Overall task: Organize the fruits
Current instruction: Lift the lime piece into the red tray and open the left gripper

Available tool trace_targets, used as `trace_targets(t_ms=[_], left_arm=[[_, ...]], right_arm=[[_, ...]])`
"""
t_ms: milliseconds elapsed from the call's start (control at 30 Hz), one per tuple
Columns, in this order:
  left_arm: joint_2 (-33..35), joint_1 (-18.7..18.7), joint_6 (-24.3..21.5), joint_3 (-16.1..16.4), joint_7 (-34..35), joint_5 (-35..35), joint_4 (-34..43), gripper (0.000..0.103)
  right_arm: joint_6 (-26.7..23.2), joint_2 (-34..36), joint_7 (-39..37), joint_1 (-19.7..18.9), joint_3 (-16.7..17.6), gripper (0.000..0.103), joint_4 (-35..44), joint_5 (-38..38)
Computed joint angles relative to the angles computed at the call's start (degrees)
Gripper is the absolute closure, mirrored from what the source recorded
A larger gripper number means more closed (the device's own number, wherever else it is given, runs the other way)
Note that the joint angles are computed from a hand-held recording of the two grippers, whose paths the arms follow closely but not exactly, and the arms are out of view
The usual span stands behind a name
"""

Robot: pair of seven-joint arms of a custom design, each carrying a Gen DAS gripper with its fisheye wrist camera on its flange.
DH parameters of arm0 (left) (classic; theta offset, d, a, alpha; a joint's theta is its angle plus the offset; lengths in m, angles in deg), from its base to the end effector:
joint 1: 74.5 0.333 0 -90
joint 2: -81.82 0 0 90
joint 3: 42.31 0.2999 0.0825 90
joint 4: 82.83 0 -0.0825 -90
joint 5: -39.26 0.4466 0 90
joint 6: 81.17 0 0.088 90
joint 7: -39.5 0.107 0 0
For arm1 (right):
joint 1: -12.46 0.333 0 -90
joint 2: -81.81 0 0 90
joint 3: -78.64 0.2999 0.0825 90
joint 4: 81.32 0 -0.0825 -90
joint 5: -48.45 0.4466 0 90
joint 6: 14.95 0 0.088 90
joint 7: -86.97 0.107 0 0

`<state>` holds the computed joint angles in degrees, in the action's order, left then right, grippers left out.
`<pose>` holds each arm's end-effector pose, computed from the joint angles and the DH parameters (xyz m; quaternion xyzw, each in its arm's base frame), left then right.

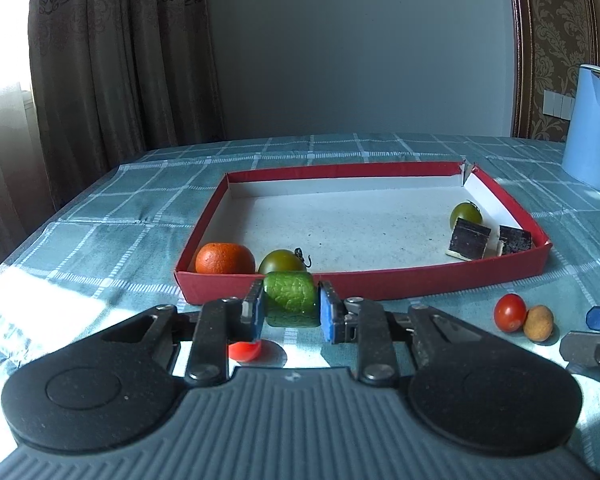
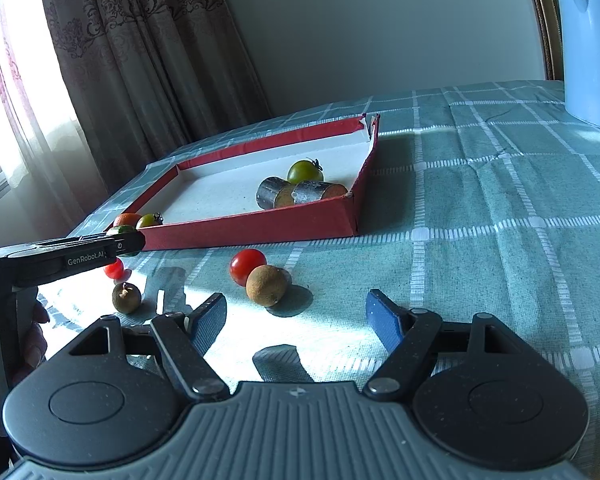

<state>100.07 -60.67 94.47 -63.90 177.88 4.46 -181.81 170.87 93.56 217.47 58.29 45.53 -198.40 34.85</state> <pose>0.7371 -0.0246 0.4765 -0.5065 0.6973 -0.3847 0.3306 0.6489 0.1877 0.4263 -0.5640 0.6643 -0.2404 0.4275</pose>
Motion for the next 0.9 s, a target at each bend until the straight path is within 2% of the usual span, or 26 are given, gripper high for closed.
trace_targets(t_ms=[133,200,333,400,433,467,633,833,900], left_arm=[[-0.2,5.5,1.5,-4.6,6.3,-5.9,-0.1,0.077],[0.2,3.6,1.8,-1.7,4.3,-4.4,0.7,0.078],[2.4,-2.7,0.1,5.8,-5.9,4.3,4.2,0.078],[3.8,-3.4,0.4,5.8,-7.8,7.3,6.1,0.078],[4.7,-4.8,0.3,7.1,-9.8,9.6,7.4,0.078],[5.9,-7.4,0.1,9.8,-13.1,12.7,9.0,0.078],[13.3,-15.1,-5.2,18.1,-25.4,23.4,20.3,0.078],[19.8,-17.9,-11.3,21.3,-34.3,31.7,30.2,0.078],[22.2,-18.2,-14.8,22.1,-37.9,33.6,34.1,0.078]], right_arm=[[-0.1,0.0,-0.2,0.1,-0.1,0.027,0.0,0.1],[-0.1,0.0,-0.2,0.1,-0.1,0.027,0.0,-0.1],[-0.4,0.1,0.4,0.7,-0.8,0.027,0.1,-1.0],[-0.4,0.0,0.6,0.1,-0.3,0.027,0.1,-1.4],[-0.4,0.0,0.8,0.1,-0.3,0.026,0.2,-1.6],[-0.5,0.0,1.0,0.1,-0.3,0.026,0.2,-1.9],[-0.4,-0.1,1.6,-1.0,0.6,0.026,0.2,-2.7],[-0.6,0.0,2.5,-1.0,0.6,0.026,0.4,-3.9],[-0.6,0.0,3.0,-1.0,0.5,0.026,0.4,-4.5]])
